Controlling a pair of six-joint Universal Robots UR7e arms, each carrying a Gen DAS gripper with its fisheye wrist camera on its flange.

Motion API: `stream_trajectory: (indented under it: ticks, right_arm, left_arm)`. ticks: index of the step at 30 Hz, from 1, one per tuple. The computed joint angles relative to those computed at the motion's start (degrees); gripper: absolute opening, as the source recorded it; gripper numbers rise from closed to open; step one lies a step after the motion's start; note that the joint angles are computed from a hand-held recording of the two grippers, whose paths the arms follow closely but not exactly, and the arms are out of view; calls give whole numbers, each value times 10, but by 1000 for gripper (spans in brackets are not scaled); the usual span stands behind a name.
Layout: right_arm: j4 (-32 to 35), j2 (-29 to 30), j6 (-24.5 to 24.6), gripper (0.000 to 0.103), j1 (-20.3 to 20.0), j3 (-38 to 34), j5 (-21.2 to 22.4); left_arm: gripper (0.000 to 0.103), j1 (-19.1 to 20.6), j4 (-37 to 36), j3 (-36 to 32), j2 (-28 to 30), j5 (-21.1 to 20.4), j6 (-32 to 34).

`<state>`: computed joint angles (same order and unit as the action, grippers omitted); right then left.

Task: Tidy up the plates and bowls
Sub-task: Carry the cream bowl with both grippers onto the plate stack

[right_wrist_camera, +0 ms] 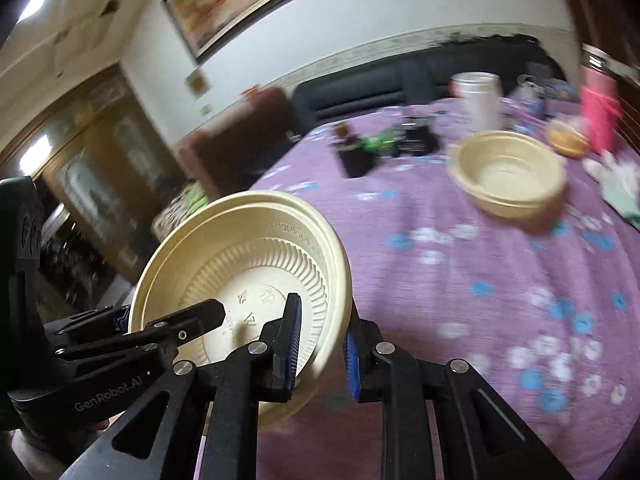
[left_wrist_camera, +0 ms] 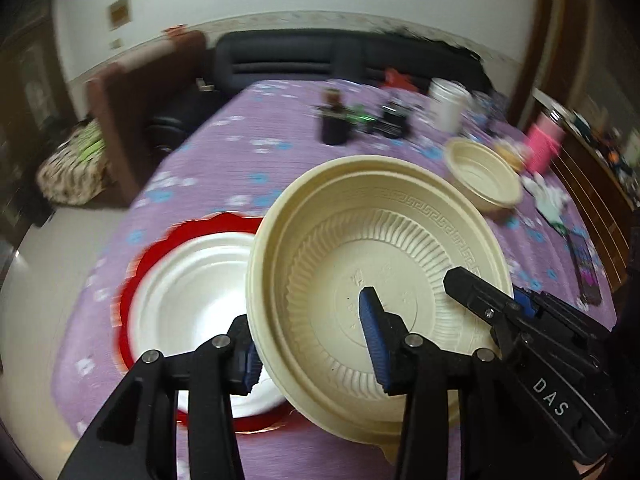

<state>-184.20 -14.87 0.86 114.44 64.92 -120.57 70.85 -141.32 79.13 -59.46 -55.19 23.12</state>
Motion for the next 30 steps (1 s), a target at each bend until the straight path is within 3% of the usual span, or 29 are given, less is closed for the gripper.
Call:
stream_trajectory:
  ticks: [4,11,16,18,20,26,27,28,29,30]
  right_arm:
    - [90,66,-12,22,14,-122,6]
    - [219,170,-34,22,25,-312,-30]
    - [263,199,-31,22,23,-364,-42]
    - [276,209,-32,22,23,-383,-48]
    - [285,221,-36,22,24,-404,-59]
    - [292,262,-65,23,29,-472,-95]
    - [287,263,-68,26,29,-474,-96]
    - [272,264,-74,37,30,-471,-97]
    - [260,262,-78,55,31,-465,-97]
    - [244,261,-85,63,32,-460,-98]
  left_arm:
    - [41,21,-24,-21,3,25,13]
    - [41,51,-10,-74,28,32,11]
    - [44,56,-41,-76,37,46,33]
    - [51,56,-62,-72,36,52,45]
    - [63,56,-80,-69,35,54,52]
    - [65,60,-86,-67,23,42,36]
    - [65,61,-83,-68,20,38,30]
    - [66,62,-79,-66,17,35,23]
    - [67,62,-72,-64,12,29,14]
    - [68,63,-66,-63,8,24,6]
